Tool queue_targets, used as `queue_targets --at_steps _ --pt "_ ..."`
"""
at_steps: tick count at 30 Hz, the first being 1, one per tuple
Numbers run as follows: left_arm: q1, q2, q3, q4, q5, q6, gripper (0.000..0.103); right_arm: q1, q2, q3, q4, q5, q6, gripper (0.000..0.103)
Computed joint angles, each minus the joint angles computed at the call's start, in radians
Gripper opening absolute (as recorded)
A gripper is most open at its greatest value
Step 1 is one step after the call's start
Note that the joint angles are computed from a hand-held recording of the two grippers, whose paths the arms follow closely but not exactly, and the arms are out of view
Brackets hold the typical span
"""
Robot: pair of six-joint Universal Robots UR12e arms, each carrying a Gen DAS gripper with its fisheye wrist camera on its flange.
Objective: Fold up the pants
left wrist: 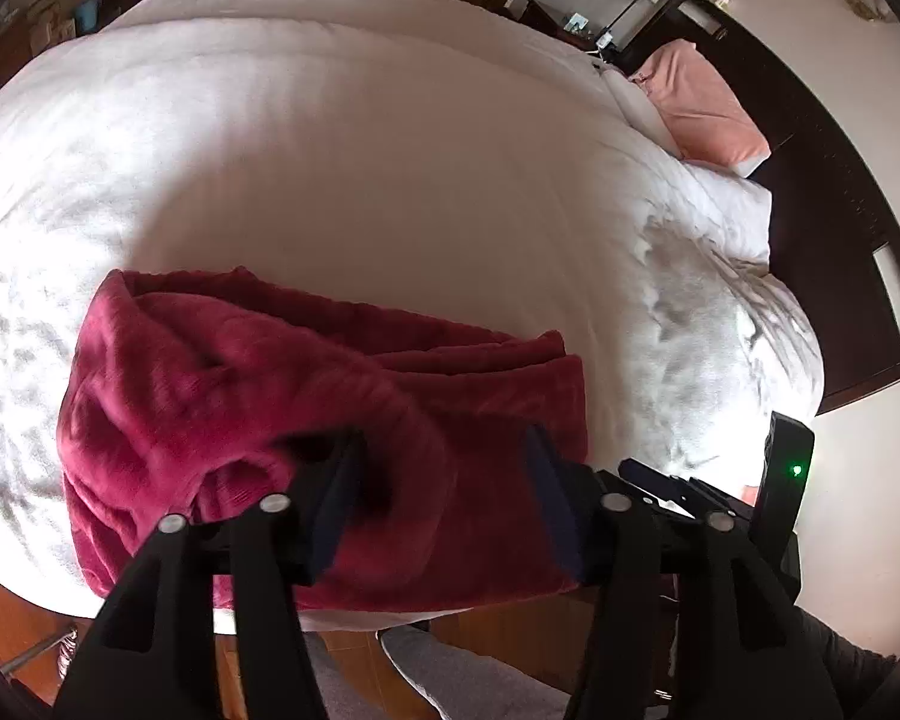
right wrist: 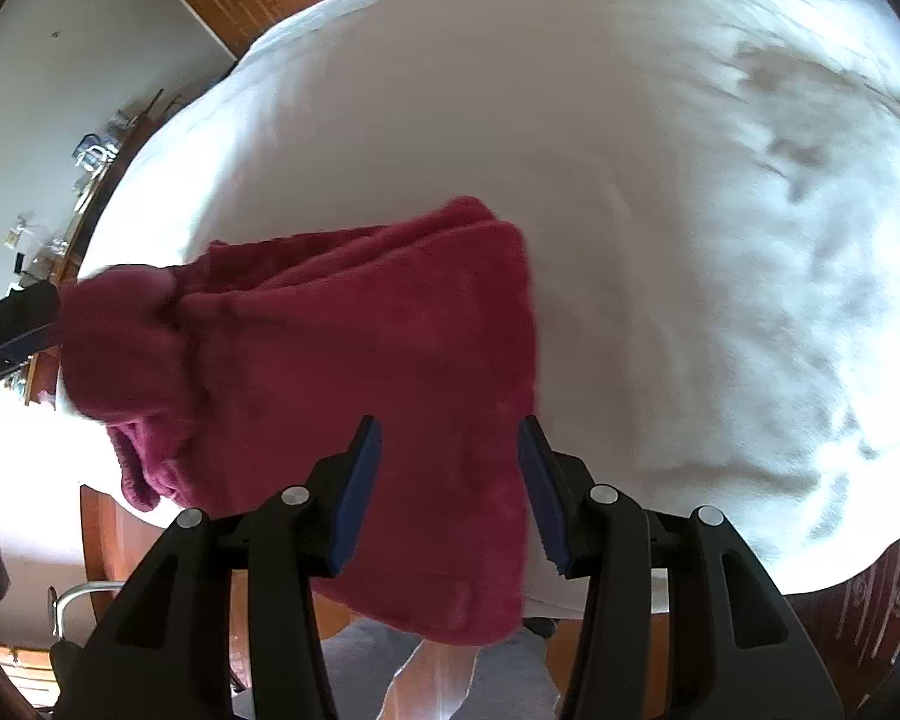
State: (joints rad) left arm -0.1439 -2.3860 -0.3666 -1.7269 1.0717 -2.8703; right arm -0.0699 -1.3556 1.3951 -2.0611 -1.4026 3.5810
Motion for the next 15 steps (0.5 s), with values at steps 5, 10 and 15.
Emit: queue_targets --at_steps 5,10,15 --pt "0.022 0.019 -0.031 0.014 -0.021 -0.006 0.061 0.026 0.032 -0.056 -0.001 0.025 -0.045 0.049" --pt "0.056 0.055 -0.11 0.068 0.015 -0.043 0.061 0.063 0.072 -0.128 0.006 0.015 -0.15 0.049" --pt "0.096 0.093 -0.206 0.123 0.076 -0.132 0.061 0.099 0.128 -0.214 0.023 0.019 -0.255 0.061"
